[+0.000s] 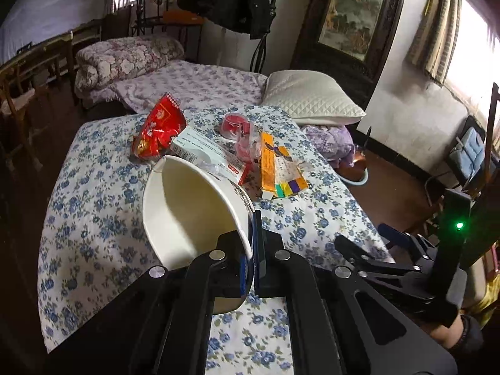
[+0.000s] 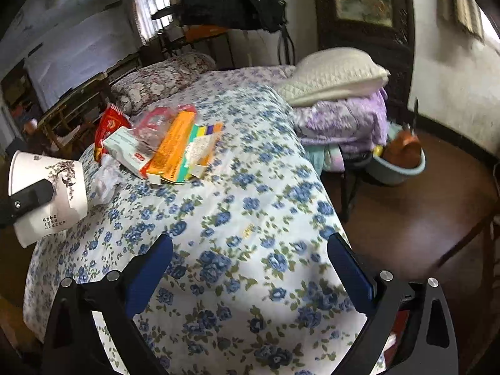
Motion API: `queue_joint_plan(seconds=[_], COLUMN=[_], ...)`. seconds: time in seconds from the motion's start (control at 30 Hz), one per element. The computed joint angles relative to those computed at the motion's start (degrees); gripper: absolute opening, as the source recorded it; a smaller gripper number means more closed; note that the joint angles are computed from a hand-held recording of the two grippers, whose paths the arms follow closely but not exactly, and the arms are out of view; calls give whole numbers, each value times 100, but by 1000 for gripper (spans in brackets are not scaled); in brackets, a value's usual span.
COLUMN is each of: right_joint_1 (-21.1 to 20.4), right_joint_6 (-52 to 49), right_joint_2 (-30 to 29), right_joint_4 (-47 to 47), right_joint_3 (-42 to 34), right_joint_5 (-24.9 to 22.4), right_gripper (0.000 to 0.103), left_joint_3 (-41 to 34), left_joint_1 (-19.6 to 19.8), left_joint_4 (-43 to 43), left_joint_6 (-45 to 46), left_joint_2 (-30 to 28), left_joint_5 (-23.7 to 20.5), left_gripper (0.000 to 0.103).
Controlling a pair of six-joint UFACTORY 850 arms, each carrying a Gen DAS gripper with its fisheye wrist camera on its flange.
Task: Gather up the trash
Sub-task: 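Grasp the white paper cup rim with the left tool while the right tool grasps the orange medicine box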
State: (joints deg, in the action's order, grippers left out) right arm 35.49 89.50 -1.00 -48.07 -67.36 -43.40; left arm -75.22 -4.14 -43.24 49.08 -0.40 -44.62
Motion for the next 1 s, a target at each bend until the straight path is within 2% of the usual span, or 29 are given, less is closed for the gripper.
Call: queue_joint_plan(seconds=[0.07, 0.23, 0.37, 0.43, 0.47, 0.53, 0.7, 0.8, 0.87, 0.93, 1.0], right_joint_1=[-50, -271, -375, -372, -380, -367, -424, -446, -419, -434, -450], right_joint_6=[-199, -1114, -2042, -2509, -2833, -3054, -2959, -2977, -2847, -2783, -2676], right_joint_2=[-112, -561, -1188, -1484, -1662, -1894, -2192, -2295, -2228, -2005, -1780], right_joint_4=[34, 582, 945, 1110, 1235, 1276, 1284, 1423, 1299, 1365, 1434], right_joint_3=[-188, -861, -1652, -2002, -2206, -2464, -2758, -2849, -2750, -2491, -2244], right_joint_5=[45, 263, 55, -103, -166, -292, -321, -527, -521, -270, -66], right_gripper=[97, 97, 94, 85, 83, 79, 77, 58, 51, 25, 22], left_joint_3=[-39, -28, -187, -264, -270, -278, -284, -279, -290, -300, -315], left_joint_1=[72, 102, 128, 111, 118, 133, 131, 125, 126, 129, 126], left_joint_4=[-166, -11, 292, 462, 455, 401, 391, 422, 452, 473, 488], left_joint_6=[4, -258, -613, -713, -701, -661, -664, -661, -705, -769, -797], left_joint_2=[4, 16, -210, -306, -322, -332, -358, -373, -395, -416, -436], left_joint_5=[-12, 583, 561, 521, 512, 488, 466, 469, 451, 438, 437], left_gripper=[4, 4, 4, 4, 4, 4, 4, 4, 4, 4, 4])
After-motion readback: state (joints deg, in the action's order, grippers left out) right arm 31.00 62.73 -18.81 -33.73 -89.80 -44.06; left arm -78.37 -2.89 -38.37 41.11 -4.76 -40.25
